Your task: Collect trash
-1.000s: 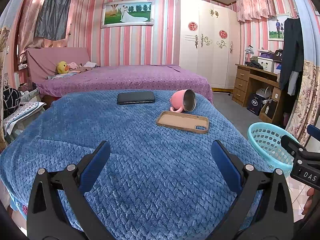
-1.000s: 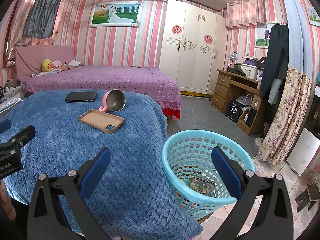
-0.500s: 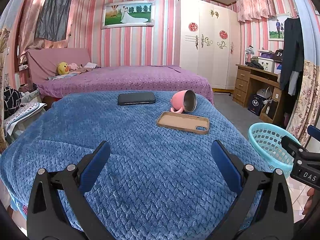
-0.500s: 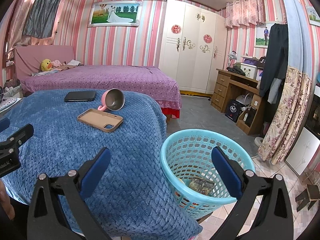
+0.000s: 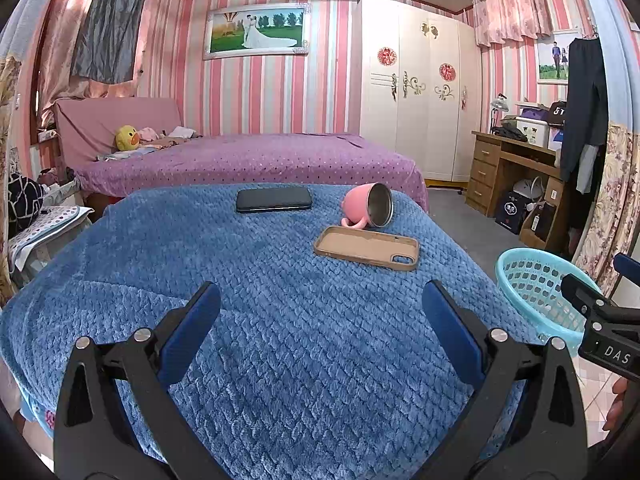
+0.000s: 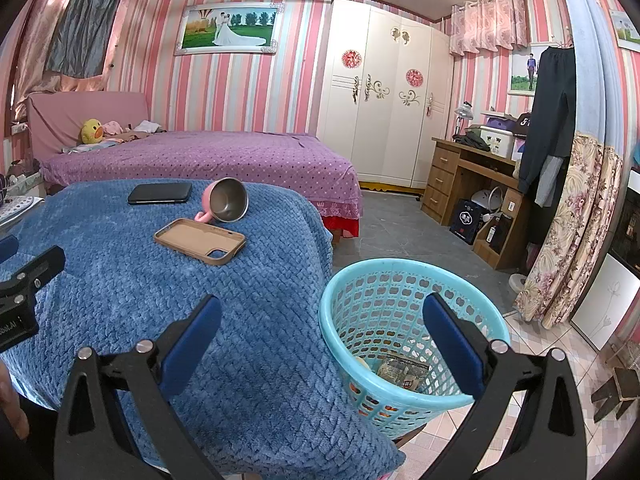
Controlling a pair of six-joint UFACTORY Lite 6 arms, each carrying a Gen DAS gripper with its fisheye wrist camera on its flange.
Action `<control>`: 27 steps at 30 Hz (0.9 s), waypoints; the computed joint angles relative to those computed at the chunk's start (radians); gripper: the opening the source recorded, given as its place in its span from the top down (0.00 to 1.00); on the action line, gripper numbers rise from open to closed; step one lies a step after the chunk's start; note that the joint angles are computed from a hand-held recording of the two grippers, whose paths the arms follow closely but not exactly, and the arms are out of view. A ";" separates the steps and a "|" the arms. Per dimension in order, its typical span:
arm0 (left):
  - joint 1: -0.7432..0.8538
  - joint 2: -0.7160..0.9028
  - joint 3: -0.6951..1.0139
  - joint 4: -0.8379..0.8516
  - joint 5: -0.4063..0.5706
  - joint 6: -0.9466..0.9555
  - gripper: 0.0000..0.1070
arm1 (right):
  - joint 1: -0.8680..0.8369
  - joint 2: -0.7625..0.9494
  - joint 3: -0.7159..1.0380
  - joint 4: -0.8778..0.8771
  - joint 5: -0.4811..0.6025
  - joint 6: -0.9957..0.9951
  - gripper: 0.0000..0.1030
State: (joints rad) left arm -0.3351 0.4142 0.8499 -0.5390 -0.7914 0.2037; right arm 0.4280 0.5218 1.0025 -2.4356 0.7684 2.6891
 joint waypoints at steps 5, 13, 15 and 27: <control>0.002 0.002 0.002 0.002 0.001 -0.001 0.09 | -0.004 0.000 0.000 -0.004 -0.001 0.000 0.04; 0.001 0.002 0.000 0.001 -0.003 -0.001 0.09 | -0.003 0.002 0.002 -0.004 0.000 0.001 0.04; -0.001 0.001 0.002 -0.003 -0.003 0.000 0.09 | -0.002 0.002 0.002 -0.002 -0.001 0.000 0.04; -0.011 -0.008 -0.008 -0.006 -0.016 -0.002 0.09 | -0.004 0.005 0.007 -0.001 0.002 -0.004 0.04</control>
State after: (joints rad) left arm -0.3465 0.4067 0.8415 -0.5455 -0.8076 0.2018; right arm 0.4244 0.5271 1.0092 -2.4365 0.7700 2.6852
